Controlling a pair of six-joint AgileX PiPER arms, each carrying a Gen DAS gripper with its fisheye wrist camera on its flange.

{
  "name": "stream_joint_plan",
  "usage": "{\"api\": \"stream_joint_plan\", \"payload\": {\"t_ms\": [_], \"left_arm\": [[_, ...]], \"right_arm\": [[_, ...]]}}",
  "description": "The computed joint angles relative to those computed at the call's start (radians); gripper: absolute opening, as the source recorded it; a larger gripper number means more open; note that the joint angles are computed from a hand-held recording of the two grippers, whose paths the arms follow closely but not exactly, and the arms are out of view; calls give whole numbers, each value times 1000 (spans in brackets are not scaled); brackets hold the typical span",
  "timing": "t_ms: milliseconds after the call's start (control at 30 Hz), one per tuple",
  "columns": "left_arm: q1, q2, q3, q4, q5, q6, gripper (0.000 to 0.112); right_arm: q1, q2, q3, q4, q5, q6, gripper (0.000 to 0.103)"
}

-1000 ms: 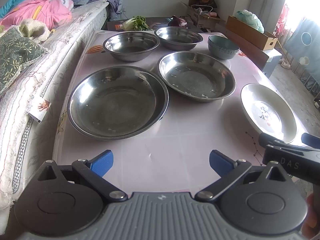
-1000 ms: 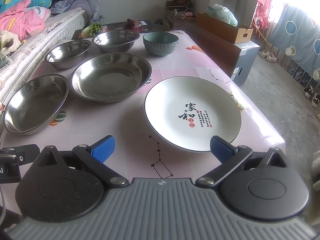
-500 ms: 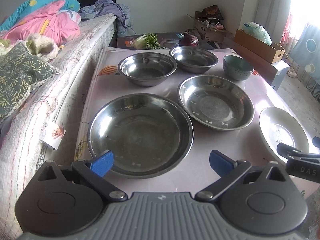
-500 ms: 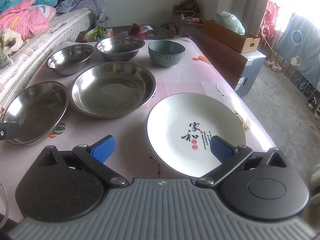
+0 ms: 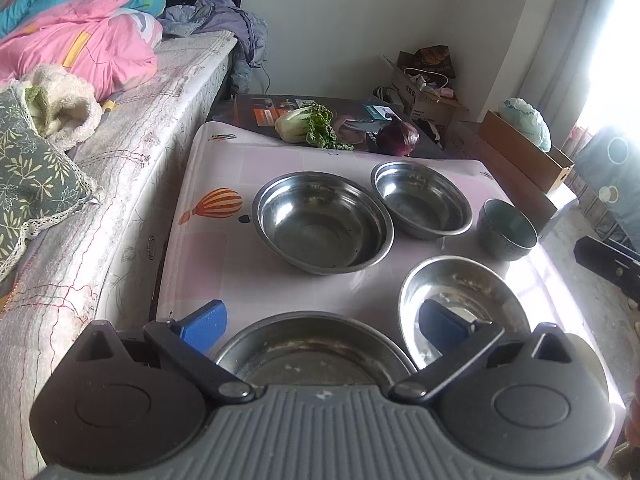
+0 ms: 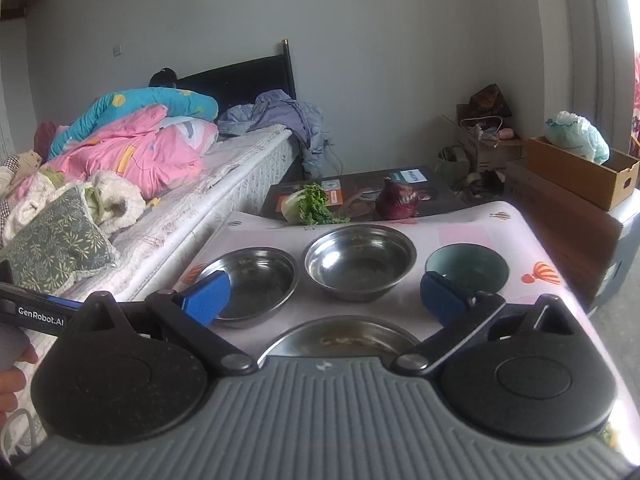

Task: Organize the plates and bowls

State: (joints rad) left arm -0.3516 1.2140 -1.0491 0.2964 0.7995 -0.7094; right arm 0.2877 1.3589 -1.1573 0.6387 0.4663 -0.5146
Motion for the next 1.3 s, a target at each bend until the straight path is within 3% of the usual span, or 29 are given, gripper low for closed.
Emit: {"api": "stream_joint_plan", "payload": {"t_ms": [67,167,267,333,500,567,667,800,867,1033,1167,1300], "left_arm": [[61,50,-26,-15,-33,59,103],[110,134,-73,9,-65,87,101],[203,231,-127,-87,-117,201,94],[244,280,-152,-145,-146,266,88],[279,459,-304,-141,-92,322,81],[294,521,-371,-163,-49,348,62],[308,594,-449,-183,0,361,50],[297,642,-491,-160,23,353,31],[293,663,-506,-161,32,348,15],[295,660,-498,-158,31,327,14],[307,622,-464,-203,40,375,14],[303,603,-433,-205,41,401,16]], "right_arm": [[-3,135,-140,62,81,-13,102],[28,322,-344,37,174,61,100],[63,492,-538,-45,240,162,89],[79,591,-647,-80,286,212,76],[119,801,-906,-185,394,314,56],[127,867,-996,-215,438,341,51],[130,957,-1125,-235,508,375,44],[124,1037,-1243,-242,579,406,32],[122,1082,-1314,-238,620,424,24],[118,1123,-1384,-235,663,439,15],[117,1079,-1315,-224,645,397,14],[114,1092,-1341,-222,683,389,14]]}}
